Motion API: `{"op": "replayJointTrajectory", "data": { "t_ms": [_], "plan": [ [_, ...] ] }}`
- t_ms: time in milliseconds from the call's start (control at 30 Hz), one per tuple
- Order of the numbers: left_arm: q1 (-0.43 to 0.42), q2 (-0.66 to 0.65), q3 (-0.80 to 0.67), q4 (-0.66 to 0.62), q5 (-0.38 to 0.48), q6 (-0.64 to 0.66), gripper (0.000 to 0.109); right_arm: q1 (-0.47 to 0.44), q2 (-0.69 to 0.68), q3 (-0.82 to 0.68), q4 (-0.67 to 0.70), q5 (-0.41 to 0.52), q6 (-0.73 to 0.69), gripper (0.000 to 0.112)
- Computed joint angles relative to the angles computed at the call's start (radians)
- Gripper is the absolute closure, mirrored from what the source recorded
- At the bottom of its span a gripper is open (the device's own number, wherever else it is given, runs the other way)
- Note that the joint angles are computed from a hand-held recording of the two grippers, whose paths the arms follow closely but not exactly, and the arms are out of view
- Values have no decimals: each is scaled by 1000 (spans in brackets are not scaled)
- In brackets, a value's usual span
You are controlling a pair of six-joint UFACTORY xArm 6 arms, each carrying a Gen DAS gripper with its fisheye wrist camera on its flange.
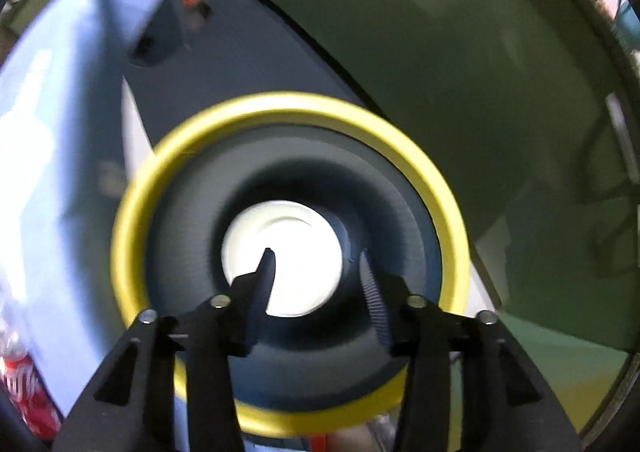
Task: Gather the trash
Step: 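Drop the noodle cup into the bin with right gripper while left reaches for box, then grasp the purple cosmetics box with the left gripper and drop it into the bin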
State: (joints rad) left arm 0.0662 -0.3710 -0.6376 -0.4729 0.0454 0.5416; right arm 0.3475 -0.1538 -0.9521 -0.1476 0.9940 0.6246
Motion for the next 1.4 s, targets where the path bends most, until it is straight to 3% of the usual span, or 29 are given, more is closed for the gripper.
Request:
{"op": "replayJointTrajectory", "data": {
  "t_ms": [167,267,500,567,667,833,967,1067,1233,1333,1400],
  "plan": [
    [-34,-36,-89,227,259,-187,9,59,-192,117,16,-58,-4,65],
    [-77,19,-212,271,435,-257,9,78,-272,193,35,-88,-19,64],
    [-173,245,-511,472,753,-462,9,87,-314,202,86,-74,-59,62],
    [-182,301,-579,491,823,-485,9,95,-255,160,93,-109,-57,62],
    [-190,350,-631,524,874,-528,9,114,-255,180,101,-134,-44,61],
    [-177,417,-696,447,969,-503,9,118,-208,183,133,-188,-64,61],
    [-188,465,-727,496,968,-538,10,119,-165,163,147,-209,-80,59],
    [-190,489,-747,523,983,-561,18,124,-163,164,150,-213,-83,57],
    [-186,513,-765,524,1014,-562,19,126,-154,163,156,-222,-90,57],
    [-183,532,-773,512,1019,-556,31,128,-142,156,158,-224,-95,57],
    [-179,532,-769,502,1014,-552,32,128,-140,153,163,-225,-100,57]
  ]
}}
